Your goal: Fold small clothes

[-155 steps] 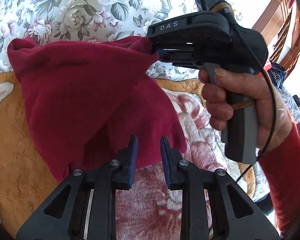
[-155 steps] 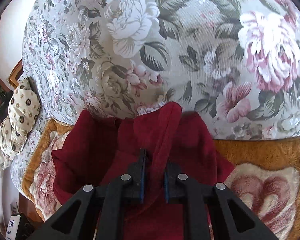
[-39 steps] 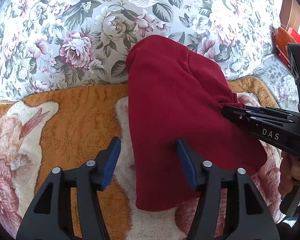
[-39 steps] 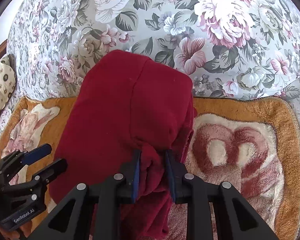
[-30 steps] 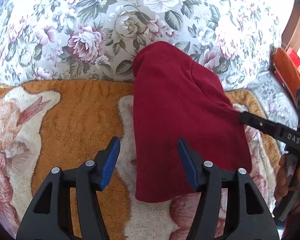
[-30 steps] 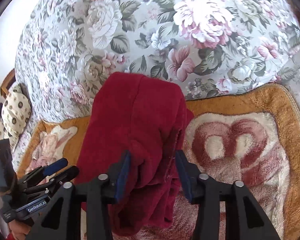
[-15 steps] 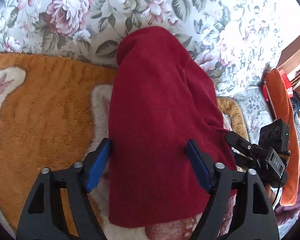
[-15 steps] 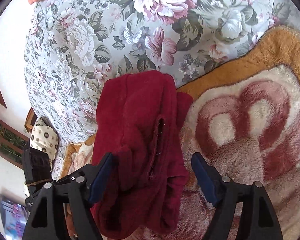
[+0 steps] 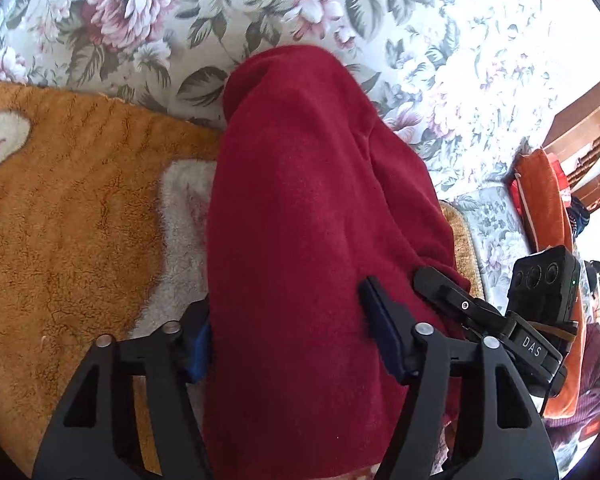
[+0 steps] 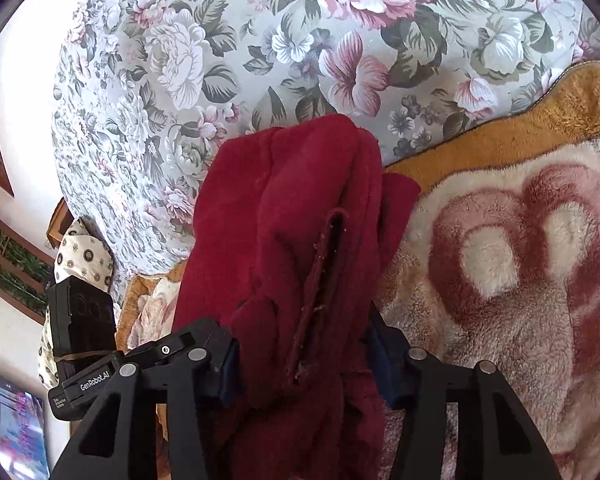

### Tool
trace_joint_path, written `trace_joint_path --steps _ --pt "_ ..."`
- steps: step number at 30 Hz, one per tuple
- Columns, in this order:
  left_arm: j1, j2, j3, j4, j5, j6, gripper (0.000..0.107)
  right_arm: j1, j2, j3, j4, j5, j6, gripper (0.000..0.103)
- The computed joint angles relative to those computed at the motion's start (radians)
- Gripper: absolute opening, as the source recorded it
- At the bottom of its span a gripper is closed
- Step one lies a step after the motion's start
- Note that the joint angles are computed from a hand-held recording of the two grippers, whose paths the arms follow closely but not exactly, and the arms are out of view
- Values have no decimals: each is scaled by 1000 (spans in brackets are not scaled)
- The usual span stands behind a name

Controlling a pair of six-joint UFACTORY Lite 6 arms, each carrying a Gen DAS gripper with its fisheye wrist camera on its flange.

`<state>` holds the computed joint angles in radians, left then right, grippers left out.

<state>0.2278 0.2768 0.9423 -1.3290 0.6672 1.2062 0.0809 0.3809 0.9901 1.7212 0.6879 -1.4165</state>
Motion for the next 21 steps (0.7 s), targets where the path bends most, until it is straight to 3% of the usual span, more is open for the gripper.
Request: trace_joint_path --steps 9,15,18,20,21 --pt "137 -434 -276 188 89 -75 62 73 -281 -216 -18 14 77 49" --pt "410 -807 -521 398 298 -83 62 196 -509 -430 -42 -10 135 49" --pt "461 -913 -635 470 284 -63 62 298 -524 -477 -26 -125 120 55" --pt "466 -931 -681 497 245 -47 62 370 -506 -458 -159 -264 262 59" --pt "486 -954 -688 509 260 -44 62 378 -526 -466 -204 -282 313 59"
